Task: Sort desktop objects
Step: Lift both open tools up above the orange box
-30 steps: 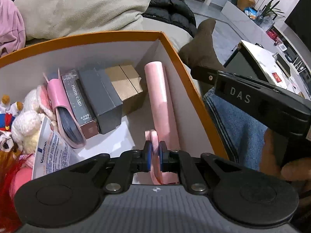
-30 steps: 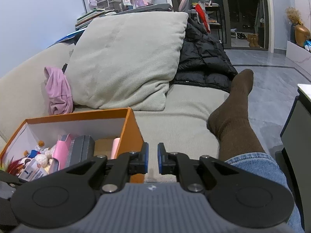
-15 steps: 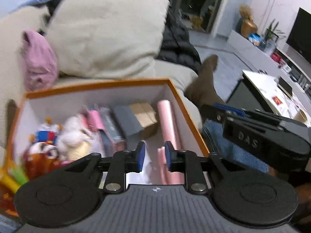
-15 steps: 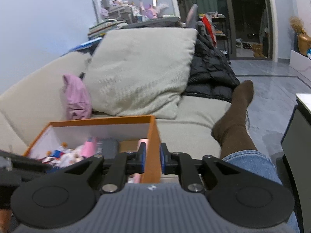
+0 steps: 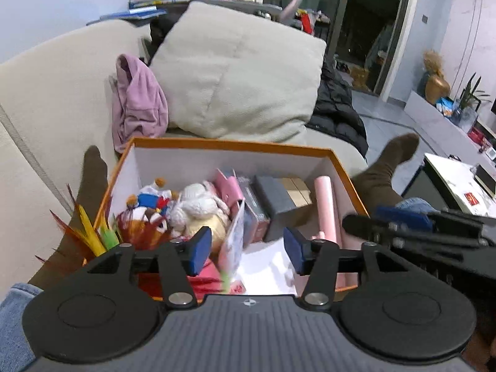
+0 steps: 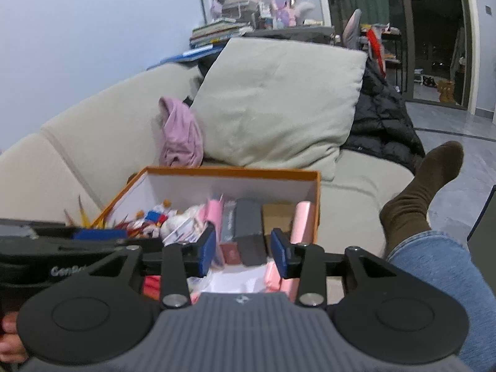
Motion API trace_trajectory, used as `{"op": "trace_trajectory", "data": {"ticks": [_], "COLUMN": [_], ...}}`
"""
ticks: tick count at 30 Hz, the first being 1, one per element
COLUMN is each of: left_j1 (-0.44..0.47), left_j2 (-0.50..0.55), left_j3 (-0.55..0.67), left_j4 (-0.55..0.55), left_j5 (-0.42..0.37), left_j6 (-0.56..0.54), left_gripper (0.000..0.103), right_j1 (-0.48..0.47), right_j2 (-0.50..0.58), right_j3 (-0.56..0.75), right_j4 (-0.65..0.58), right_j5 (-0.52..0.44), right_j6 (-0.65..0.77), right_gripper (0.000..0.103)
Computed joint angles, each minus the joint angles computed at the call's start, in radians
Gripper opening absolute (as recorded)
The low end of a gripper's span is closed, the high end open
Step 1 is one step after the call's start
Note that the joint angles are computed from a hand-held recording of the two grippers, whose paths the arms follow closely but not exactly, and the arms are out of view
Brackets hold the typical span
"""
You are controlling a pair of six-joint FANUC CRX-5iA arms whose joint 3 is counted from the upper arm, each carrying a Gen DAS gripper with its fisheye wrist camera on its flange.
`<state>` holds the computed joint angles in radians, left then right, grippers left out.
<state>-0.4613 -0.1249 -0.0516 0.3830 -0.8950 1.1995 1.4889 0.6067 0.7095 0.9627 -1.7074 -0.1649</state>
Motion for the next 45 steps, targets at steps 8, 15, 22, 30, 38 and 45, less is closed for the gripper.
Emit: {"op": "trace_trajectory", "data": {"ticks": [8, 15, 22, 30, 38, 45], "left_j1": [-0.005, -0.016, -0.026, -0.023, -0.024, -0.023], "left_j2": [-0.011, 0.012, 0.044, 0.039, 0.041, 0.043], "left_j3": [-0.057, -0.043, -0.013, -0.042, -0.044, -0.038], "left_j4": [-0.045, -0.121, -0.174, -0.14, -0.141, -0.144], "left_j5": [0.117, 0.115, 0.062, 0.081, 0.086, 0.077], "left_j6": [0.045, 0.108, 0.159, 0.156, 0.157, 0.161], "left_gripper": [0.077, 0.079, 0.083, 0.088, 0.088, 0.088], "right_j1": [-0.022, -0.035, -0.047, -0.042, -0.041, -0.04], "right_j2": [0.07, 0.073, 0.078, 0.07, 0.067, 0.066], "right_j3": [0.102, 0.1, 0.09, 0.059, 0.046, 0.044], "right_j4": [-0.063, -0.118, -0.171, -0.151, -0.142, -0.14], "right_j5": [-0.057, -0.04, -0.027, -0.014, -0.007, -0.007], "right_j6": [0.039, 0.014, 0.028, 0.024, 0.02, 0.019], "right_gripper": [0.054, 0.058, 0.064, 0.068, 0.068, 0.068]}}
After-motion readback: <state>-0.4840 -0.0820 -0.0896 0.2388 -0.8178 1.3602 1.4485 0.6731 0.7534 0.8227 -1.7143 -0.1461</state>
